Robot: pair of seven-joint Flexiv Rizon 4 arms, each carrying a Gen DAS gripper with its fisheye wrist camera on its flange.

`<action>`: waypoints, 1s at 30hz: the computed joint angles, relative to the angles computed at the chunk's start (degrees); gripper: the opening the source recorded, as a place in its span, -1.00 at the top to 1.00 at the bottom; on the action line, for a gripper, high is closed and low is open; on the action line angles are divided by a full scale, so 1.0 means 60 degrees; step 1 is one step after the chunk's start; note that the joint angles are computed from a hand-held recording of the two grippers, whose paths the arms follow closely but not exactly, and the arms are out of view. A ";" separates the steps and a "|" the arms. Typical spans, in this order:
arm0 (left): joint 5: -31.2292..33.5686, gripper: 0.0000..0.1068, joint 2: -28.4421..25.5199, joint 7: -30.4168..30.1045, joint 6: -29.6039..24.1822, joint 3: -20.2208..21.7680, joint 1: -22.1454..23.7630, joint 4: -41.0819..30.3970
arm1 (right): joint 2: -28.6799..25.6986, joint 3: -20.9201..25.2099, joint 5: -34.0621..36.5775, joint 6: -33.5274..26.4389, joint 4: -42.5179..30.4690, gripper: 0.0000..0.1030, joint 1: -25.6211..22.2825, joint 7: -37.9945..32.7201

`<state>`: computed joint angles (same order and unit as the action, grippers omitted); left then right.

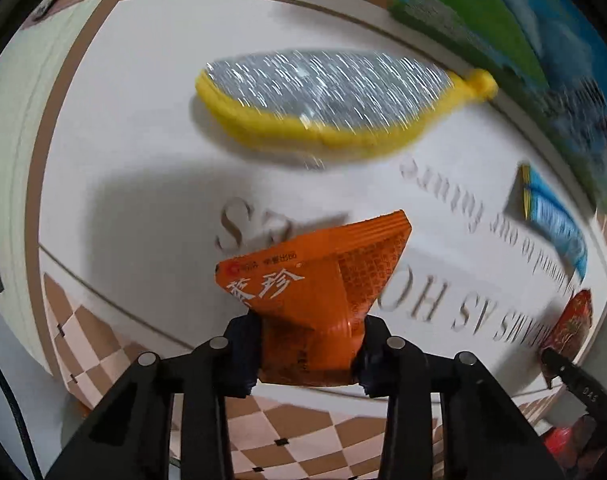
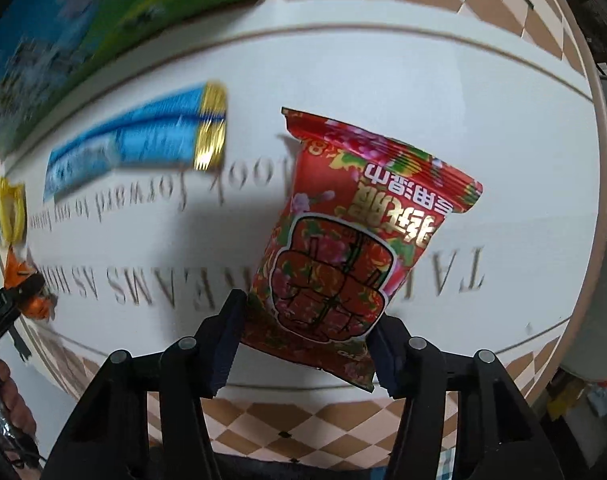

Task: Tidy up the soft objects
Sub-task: 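Place the orange and red snack bags into the box and open both grippers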

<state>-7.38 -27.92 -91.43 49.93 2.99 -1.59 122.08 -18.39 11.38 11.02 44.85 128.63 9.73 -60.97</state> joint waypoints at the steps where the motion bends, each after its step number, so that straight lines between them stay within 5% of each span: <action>1: 0.0326 0.38 0.0103 -0.0237 0.0012 -0.0227 0.0140 0.0052 | 0.0091 0.0060 0.0053 0.0052 0.0108 -0.10 0.0015 -0.0023; 7: 0.0290 0.38 0.1246 0.0297 0.0188 -0.1449 0.0767 0.0745 | 0.0677 0.0239 0.0668 -0.0032 0.0231 -0.03 -0.0053 -0.0657; 12: -0.1680 0.38 0.1975 0.2154 -0.0372 -0.0148 -0.1079 0.0280 | 0.1840 0.0311 0.1207 -0.0430 0.0135 -0.03 0.0089 -0.1056; 14: -0.2033 0.38 0.2020 0.2434 -0.0595 -0.0127 -0.1398 -0.0214 | 0.2150 0.0122 0.1217 -0.0670 -0.0140 -0.03 0.0101 -0.1366; 18: -0.1398 0.38 0.0610 0.1576 -0.1418 -0.2020 -0.0231 -0.2951 | 0.2643 -0.0282 0.1088 -0.1316 -0.1278 -0.03 0.0189 -0.1785; 20: -0.1110 0.38 -0.0260 0.1285 -0.2068 -0.2418 -0.0048 -0.4358 | 0.2712 -0.0446 0.1258 -0.1323 -0.1850 -0.03 0.0096 -0.2386; 25: -0.0376 0.38 -0.2616 0.0864 -0.4040 -0.2292 -0.0508 -0.8246 | 0.1928 -0.0824 0.0568 -0.1353 -0.3404 -0.03 -0.0105 -0.2693; 30: 0.0256 0.38 -0.4625 0.0441 -0.6630 -0.1909 -0.1105 -1.1733 | -0.0198 -0.0818 -0.0025 -0.1742 -0.5293 -0.03 -0.0123 -0.2776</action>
